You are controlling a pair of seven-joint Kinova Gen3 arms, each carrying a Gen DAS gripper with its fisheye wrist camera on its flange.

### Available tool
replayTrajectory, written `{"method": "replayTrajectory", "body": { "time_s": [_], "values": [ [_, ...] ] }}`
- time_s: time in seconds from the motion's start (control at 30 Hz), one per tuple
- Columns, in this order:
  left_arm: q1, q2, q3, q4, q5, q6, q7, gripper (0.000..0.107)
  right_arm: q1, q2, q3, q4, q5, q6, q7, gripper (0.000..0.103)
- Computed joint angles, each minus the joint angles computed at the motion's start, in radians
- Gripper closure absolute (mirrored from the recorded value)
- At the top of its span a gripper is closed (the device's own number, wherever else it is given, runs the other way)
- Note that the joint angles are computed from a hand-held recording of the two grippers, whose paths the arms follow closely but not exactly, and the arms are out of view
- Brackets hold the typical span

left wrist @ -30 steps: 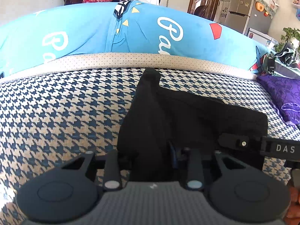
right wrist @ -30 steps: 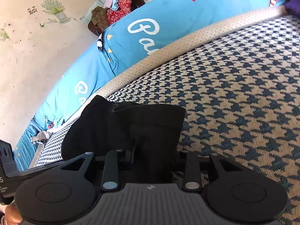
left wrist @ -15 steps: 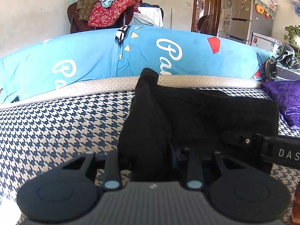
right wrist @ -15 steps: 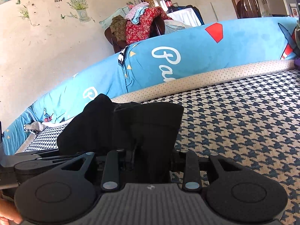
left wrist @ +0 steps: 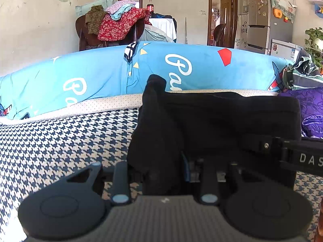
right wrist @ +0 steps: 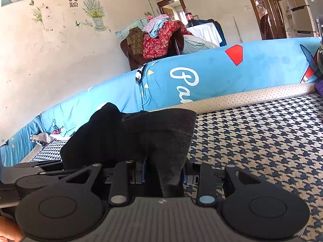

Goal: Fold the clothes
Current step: 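Carry the held black bundle with both grippers toward the purple clothes stack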

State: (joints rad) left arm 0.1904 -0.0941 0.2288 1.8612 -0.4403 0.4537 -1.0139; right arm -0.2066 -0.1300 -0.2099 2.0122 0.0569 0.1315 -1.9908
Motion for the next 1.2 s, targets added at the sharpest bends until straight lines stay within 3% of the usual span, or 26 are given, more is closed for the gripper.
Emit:
{"method": "replayTrajectory", "body": {
  "time_s": [0.3,0.53,0.63,0.7,0.93,1.2],
  "values": [
    [-0.020,-0.041,0.092,0.029,-0.156,0.027,0.200,0.077,-0.062,-0.043,0.072,0.034,-0.042,-0.011,0.079,0.072],
    [-0.009,-0.052,0.143,0.026,-0.235,0.083,0.320,0.077,-0.037,-0.086,0.051,0.067,-0.040,-0.023,0.137,0.072],
    [0.009,-0.048,0.143,0.015,-0.245,0.103,0.333,0.077,-0.041,-0.100,0.057,0.079,-0.043,-0.031,0.160,0.072],
    [0.020,-0.044,0.149,0.007,-0.262,0.116,0.352,0.077,-0.085,-0.106,0.108,0.084,-0.058,-0.034,0.190,0.072],
    [0.080,-0.015,0.153,-0.030,-0.326,0.168,0.405,0.077,-0.113,-0.126,0.163,0.090,-0.098,-0.032,0.237,0.072],
    [0.173,0.041,0.129,-0.091,-0.408,0.223,0.471,0.077,-0.191,-0.136,0.277,0.089,-0.137,-0.041,0.298,0.072]
  ]
}}
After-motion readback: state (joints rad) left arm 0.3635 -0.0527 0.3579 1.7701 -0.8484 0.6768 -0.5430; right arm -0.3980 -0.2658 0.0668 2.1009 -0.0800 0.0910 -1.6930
